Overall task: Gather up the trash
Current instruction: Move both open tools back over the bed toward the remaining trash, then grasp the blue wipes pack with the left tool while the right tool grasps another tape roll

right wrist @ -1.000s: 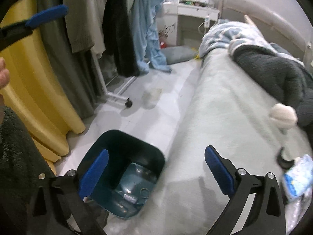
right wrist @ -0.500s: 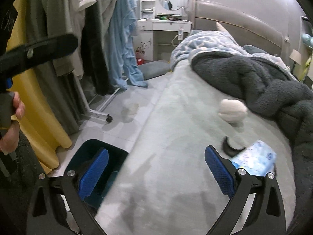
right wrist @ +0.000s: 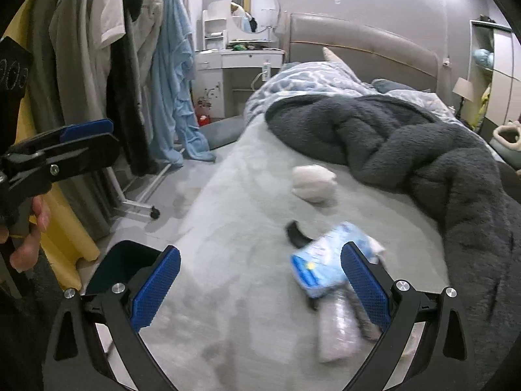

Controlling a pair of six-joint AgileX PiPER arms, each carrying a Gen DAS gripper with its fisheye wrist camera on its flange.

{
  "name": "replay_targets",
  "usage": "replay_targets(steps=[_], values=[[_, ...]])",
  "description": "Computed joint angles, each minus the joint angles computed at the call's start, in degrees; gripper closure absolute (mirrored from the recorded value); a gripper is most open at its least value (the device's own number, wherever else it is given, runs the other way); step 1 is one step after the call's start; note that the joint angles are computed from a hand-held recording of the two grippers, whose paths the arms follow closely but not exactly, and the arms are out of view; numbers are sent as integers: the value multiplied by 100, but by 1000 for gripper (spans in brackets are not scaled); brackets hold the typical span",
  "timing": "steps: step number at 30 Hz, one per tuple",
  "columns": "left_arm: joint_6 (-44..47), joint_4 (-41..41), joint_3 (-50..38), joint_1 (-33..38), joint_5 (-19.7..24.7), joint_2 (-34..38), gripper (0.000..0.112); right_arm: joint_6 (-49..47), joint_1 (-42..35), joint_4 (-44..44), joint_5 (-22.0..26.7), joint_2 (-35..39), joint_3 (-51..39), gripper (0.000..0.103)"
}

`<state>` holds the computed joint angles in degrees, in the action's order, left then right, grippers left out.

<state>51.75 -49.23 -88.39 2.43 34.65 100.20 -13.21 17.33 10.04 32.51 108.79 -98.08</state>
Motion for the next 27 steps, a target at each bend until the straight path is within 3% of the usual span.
replay_targets(steps=[16,27], values=[[-259,302,-886,-691,339,833,14,-1095,-1115,917,-133,-374,802,4],[-477,211,-1699,-898,955,1510,15,-1594,-1715,1241,84,-343,962,4]])
